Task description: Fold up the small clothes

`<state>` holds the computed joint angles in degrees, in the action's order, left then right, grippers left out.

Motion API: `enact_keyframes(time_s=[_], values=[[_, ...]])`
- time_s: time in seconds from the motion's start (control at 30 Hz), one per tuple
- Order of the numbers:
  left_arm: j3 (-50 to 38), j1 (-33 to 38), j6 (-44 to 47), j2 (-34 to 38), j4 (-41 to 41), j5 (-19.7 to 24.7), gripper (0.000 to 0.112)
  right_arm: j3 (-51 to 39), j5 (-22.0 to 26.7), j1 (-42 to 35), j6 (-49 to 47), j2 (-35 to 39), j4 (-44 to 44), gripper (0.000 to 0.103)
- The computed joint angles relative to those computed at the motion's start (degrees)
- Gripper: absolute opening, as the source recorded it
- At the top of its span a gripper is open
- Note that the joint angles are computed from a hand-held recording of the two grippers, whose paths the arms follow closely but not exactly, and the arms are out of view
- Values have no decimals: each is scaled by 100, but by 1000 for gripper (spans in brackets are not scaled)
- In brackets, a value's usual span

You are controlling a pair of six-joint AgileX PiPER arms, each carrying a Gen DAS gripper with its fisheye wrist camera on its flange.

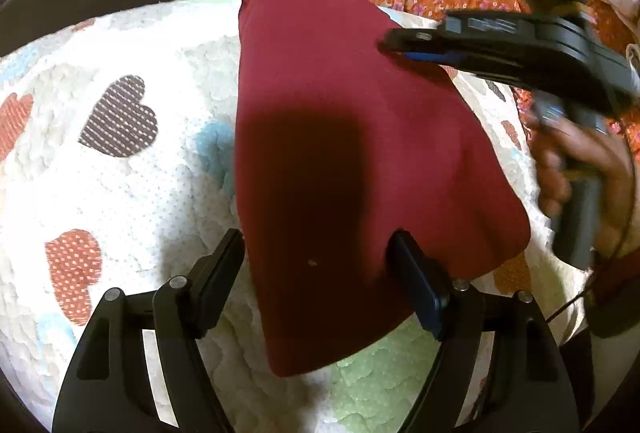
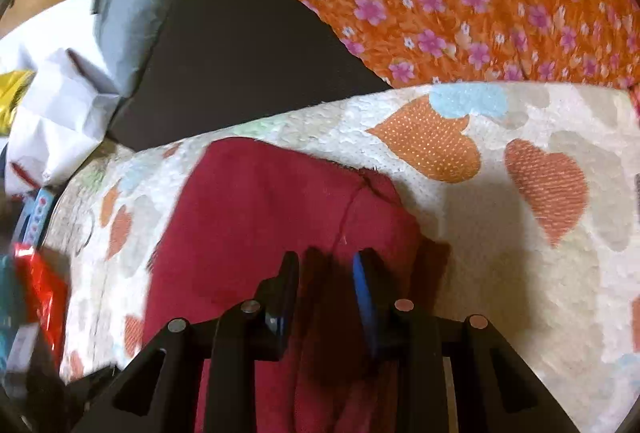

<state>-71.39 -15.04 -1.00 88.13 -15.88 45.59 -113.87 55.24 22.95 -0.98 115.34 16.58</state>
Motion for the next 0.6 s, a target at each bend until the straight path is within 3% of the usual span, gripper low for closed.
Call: enact_keyframes(time_s=[0.03, 0.17, 0.33, 0.4, 0.47, 0.6], values=[[-53, -55, -124, -19, 161, -19, 77, 356, 26, 22, -128, -376, 12, 27], [110, -228, -370, -196, 649, -148, 77, 2064, -614, 168, -633, -1542, 166, 27], [269, -196, -221, -74, 391, -220, 77, 3335, -1223, 319, -687, -1731, 36, 27], [328, -151, -264, -210, 295, -161, 77, 3394, -1215, 269, -574, -1879, 129, 27], [420, -170, -323, -463, 382, -129, 77, 3453, -1210, 425, -118, -2189, -326, 27], [509, -466, -866, -669, 1218, -185, 77, 3692, -1189, 467, -103, -2536, -275, 28]])
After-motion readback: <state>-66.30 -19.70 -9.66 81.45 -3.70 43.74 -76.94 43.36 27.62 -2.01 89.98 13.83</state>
